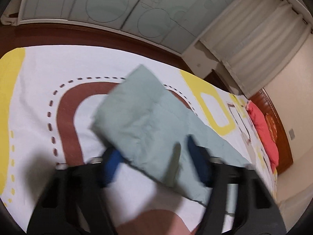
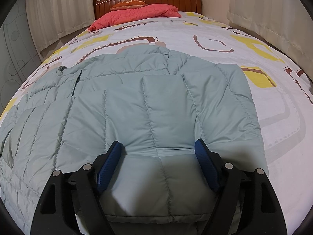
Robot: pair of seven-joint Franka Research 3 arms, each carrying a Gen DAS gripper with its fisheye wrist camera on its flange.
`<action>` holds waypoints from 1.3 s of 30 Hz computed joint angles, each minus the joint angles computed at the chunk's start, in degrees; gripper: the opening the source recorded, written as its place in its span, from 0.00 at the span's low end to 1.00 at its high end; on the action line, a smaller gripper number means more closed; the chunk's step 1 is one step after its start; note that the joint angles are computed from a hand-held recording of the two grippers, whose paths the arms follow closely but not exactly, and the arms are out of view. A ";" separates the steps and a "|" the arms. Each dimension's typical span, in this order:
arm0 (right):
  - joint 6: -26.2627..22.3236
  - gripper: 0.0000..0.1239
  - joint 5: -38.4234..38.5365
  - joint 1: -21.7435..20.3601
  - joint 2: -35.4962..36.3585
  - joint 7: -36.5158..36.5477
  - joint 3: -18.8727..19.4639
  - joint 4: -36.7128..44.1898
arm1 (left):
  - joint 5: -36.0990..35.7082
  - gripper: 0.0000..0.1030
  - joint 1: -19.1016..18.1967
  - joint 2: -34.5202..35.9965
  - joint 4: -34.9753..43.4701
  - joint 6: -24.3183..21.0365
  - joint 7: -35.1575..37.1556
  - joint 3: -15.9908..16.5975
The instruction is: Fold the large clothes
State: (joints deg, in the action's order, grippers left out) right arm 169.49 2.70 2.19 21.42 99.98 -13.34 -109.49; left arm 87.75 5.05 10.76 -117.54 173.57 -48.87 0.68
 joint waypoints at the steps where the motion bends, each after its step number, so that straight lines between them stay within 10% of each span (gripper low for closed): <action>1: 0.03 0.62 -0.08 0.09 0.02 0.07 -0.11 0.01 | 3.25 0.25 0.12 0.46 0.68 1.28 -3.90 0.42; 5: 0.02 0.62 0.16 -0.08 0.01 -0.16 0.10 0.00 | -1.21 0.07 0.55 1.45 1.90 0.74 1.99 0.34; 12: 0.07 0.62 0.18 -0.02 0.02 -0.17 0.04 -0.02 | 1.18 0.07 -2.80 1.72 7.02 -1.45 10.66 -1.52; 25: 0.08 0.62 1.64 -1.03 0.11 -1.51 1.11 0.49 | -25.66 0.07 -13.39 15.26 24.46 -3.76 56.15 -10.91; 39: 0.66 0.62 3.07 -1.19 0.18 -2.44 1.44 0.36 | -45.50 0.07 -21.34 31.00 42.71 -11.86 87.79 -18.07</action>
